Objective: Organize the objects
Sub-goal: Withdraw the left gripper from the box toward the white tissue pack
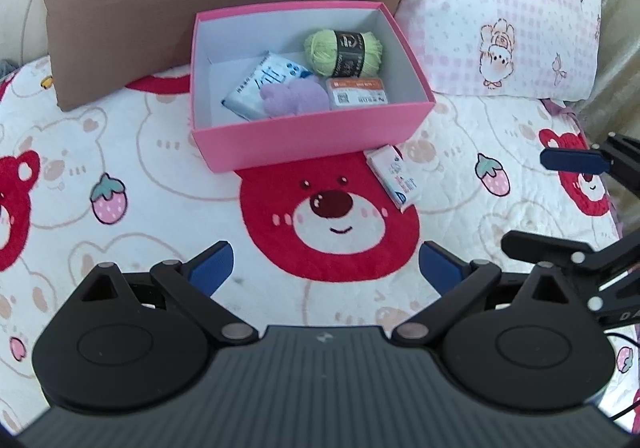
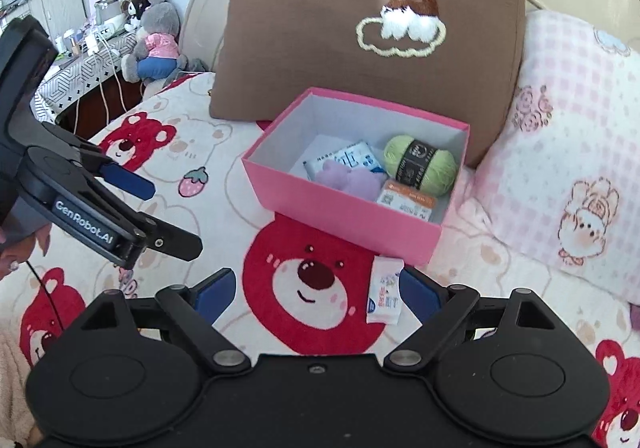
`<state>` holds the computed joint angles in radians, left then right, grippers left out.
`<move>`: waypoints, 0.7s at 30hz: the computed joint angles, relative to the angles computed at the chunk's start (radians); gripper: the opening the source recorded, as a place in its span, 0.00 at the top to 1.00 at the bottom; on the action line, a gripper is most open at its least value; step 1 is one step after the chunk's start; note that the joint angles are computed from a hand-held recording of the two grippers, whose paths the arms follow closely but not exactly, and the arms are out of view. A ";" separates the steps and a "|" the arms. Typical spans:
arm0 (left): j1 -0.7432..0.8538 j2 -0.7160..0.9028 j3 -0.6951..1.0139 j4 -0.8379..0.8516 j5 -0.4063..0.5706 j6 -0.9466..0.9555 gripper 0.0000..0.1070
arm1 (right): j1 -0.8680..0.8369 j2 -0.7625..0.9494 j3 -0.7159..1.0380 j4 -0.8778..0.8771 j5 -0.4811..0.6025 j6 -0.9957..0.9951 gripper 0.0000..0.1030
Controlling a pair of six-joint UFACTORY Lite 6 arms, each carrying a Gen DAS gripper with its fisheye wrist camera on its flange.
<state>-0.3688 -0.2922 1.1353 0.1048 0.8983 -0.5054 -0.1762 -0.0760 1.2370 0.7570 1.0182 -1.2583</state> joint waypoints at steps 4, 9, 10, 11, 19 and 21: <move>-0.019 0.014 -0.043 -0.010 -0.055 -0.024 0.06 | -0.029 0.017 -0.050 0.031 -0.013 -0.045 0.11; -0.022 0.061 -0.084 -0.033 -0.127 -0.032 0.06 | -0.049 0.051 -0.121 0.079 -0.059 -0.112 0.11; -0.022 0.071 -0.091 -0.036 -0.143 -0.035 0.06 | -0.047 0.052 -0.139 0.086 -0.081 -0.130 0.11; -0.021 0.079 -0.100 -0.041 -0.161 -0.033 0.06 | -0.045 0.056 -0.157 0.098 -0.102 -0.152 0.11; -0.027 0.144 -0.147 0.041 -0.289 -0.106 0.06 | -0.042 0.129 -0.226 0.217 -0.203 -0.302 0.12; -0.031 0.160 -0.155 0.080 -0.314 -0.140 0.06 | -0.045 0.158 -0.229 0.258 -0.207 -0.338 0.12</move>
